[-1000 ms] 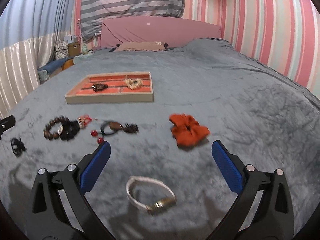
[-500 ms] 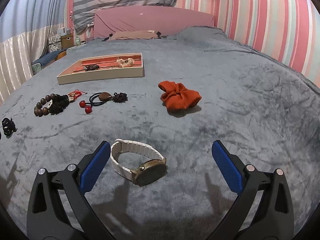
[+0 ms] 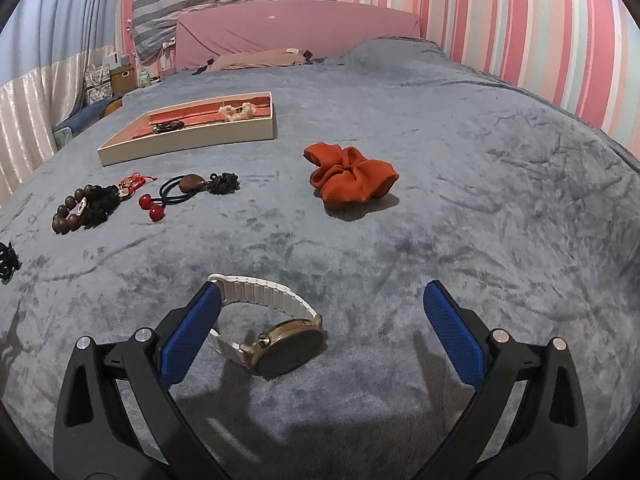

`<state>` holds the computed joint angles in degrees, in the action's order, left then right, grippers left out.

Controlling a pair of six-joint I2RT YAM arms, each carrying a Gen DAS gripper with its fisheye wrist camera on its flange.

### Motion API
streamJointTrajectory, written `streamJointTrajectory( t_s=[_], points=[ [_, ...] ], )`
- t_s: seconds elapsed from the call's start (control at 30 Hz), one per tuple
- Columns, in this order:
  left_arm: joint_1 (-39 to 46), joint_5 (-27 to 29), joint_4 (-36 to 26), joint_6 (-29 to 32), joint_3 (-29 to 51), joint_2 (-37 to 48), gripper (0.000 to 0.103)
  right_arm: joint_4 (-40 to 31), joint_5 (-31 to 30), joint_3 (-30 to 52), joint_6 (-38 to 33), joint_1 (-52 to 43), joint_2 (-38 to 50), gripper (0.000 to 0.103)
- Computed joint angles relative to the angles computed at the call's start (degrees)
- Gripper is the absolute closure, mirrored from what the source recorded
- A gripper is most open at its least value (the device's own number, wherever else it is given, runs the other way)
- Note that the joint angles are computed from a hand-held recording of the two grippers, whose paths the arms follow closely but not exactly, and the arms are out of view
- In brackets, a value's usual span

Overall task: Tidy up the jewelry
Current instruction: 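Withdraw both tools and move toward the black claw clip and watch, then grasp the black claw clip with the left tool while the right tool grasps the white watch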

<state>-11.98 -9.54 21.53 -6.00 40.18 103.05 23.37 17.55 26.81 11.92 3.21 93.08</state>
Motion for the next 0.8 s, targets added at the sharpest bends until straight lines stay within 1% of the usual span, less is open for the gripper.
streamJointTrajectory(
  t_s=[0.2, 0.37, 0.43, 0.57, 0.67, 0.73, 0.8],
  points=[
    [2.59, 2.57, -1.98, 1.47, 3.13, 2.30, 0.010, -0.79, -0.26, 0.82, 0.13, -0.48, 1.19, 0.005],
    [4.15, 3.66, -3.41, 3.27, 6.01, 4.70, 0.010, -0.97, -0.38, 0.99, 0.40, -0.72, 1.70, 0.005],
    [4.42, 3.38, -4.33, 3.90, 7.66, 6.11, 0.010, -1.92, -0.82, 1.89, 0.44, -0.93, 2.59, 0.005],
    [5.58, 4.92, -5.09, 4.57, 10.59, 8.40, 0.010, -3.44, -1.89, 3.80, 0.22, -1.28, 4.93, 0.006],
    [6.04, 5.47, -6.43, 5.17, 12.89, 10.10, 0.010, -4.40, -2.37, 4.74, -0.32, -1.24, 5.93, 0.012],
    [6.53, 7.08, -7.86, 5.71, 14.60, 11.35, 0.010, -5.31, -2.53, 5.55, -0.58, -1.03, 6.71, 0.020],
    [6.69, 7.47, -8.80, 5.97, 15.86, 12.31, 0.010, -6.20, -3.03, 6.38, -0.91, -0.99, 7.35, 0.025]
  ],
)
